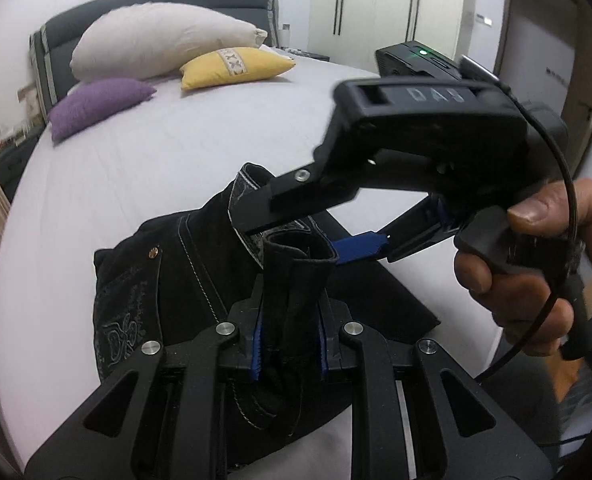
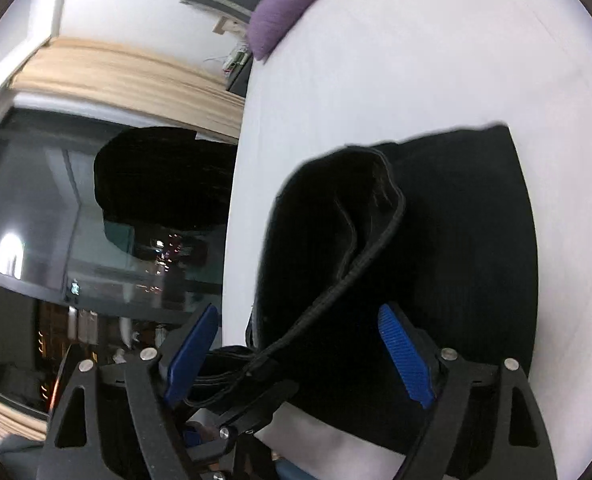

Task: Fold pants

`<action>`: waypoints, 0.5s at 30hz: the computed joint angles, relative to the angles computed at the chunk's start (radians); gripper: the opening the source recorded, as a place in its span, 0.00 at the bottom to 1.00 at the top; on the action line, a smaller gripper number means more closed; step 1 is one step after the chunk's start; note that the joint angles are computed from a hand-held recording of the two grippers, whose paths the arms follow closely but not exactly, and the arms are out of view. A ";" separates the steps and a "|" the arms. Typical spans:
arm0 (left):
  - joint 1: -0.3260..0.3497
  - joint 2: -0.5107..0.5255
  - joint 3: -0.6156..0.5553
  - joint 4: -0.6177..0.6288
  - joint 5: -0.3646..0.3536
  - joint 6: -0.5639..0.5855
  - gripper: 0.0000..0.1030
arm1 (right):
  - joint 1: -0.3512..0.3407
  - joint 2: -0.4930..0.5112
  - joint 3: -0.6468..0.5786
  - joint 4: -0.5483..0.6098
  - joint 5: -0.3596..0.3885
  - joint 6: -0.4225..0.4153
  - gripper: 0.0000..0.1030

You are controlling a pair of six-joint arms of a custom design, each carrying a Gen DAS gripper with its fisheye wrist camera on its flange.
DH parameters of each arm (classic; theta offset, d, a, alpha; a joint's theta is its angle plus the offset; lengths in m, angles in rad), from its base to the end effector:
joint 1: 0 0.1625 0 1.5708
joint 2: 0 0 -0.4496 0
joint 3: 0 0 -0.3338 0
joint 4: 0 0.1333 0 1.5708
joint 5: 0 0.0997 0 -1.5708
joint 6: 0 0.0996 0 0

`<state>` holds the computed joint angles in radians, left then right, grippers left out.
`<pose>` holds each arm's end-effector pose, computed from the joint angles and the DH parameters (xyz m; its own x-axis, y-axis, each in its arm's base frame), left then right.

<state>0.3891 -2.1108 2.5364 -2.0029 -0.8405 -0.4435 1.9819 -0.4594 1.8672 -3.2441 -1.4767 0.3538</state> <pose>-0.0843 -0.2505 0.3368 -0.6559 0.4583 -0.5997 0.7127 0.6377 -0.2921 0.3623 -0.4741 -0.0370 -0.9805 -0.0879 -0.1760 -0.0490 0.9754 -0.2147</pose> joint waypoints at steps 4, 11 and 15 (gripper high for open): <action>-0.031 -0.006 0.025 0.022 0.013 -0.012 0.17 | 0.007 0.011 -0.013 0.027 -0.030 0.008 0.69; -0.044 0.042 0.029 -0.022 0.018 -0.001 0.17 | 0.007 0.017 -0.029 0.003 -0.068 -0.039 0.18; -0.062 0.070 0.030 -0.050 0.021 -0.002 0.17 | 0.000 -0.002 -0.007 -0.034 -0.062 -0.067 0.17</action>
<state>0.3275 -2.0404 2.5668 -2.0533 -0.8193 -0.4454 1.9819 -0.4619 1.8601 -3.2785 -1.5388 0.2871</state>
